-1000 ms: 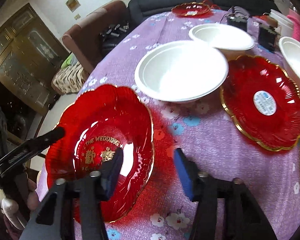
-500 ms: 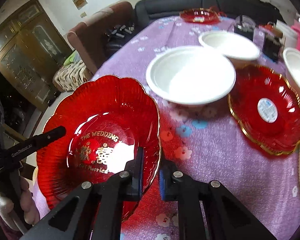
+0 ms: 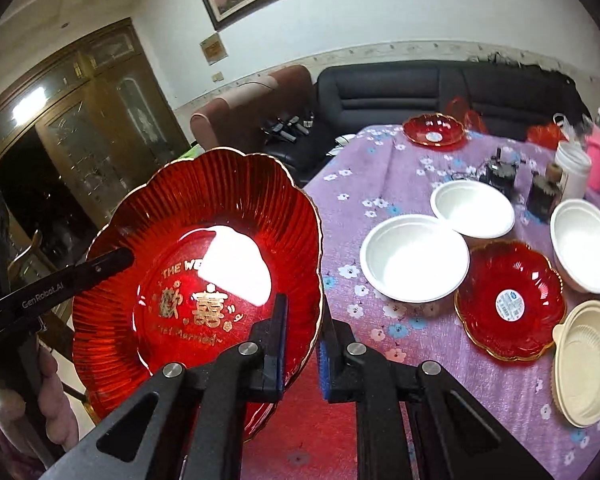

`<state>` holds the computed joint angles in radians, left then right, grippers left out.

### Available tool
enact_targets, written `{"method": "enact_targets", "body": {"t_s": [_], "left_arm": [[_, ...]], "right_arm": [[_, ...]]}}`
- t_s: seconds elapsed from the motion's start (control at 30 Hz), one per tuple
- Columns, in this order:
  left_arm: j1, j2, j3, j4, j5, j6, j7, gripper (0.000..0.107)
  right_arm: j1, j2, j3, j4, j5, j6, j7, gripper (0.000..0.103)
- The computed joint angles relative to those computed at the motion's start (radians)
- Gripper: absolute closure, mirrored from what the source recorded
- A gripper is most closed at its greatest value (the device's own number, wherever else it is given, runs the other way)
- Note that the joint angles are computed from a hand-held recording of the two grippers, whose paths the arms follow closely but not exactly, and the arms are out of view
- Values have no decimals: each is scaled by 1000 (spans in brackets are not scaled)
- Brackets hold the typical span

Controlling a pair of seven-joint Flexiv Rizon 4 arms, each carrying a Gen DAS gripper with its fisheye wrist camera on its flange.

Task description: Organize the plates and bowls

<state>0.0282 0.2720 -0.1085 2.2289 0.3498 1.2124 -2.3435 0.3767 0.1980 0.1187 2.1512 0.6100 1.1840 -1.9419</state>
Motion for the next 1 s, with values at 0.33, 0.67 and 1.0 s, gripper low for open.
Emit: {"method": "enact_targets", "body": {"t_s": [0.33,0.67,1.0], "left_arm": [[-44,-208,52,60,-68,55,-4,84],[-120,-318,133,20,-40,64,-54,83],[-115,-231,140,112,-101,188,-68,38]], "right_arm": [[-35,-167,54,57,-148,57,141,89],[-99,-270,109,42,-189,94,162,88],[-144,-254,135,22,-49,94,66,71]]}}
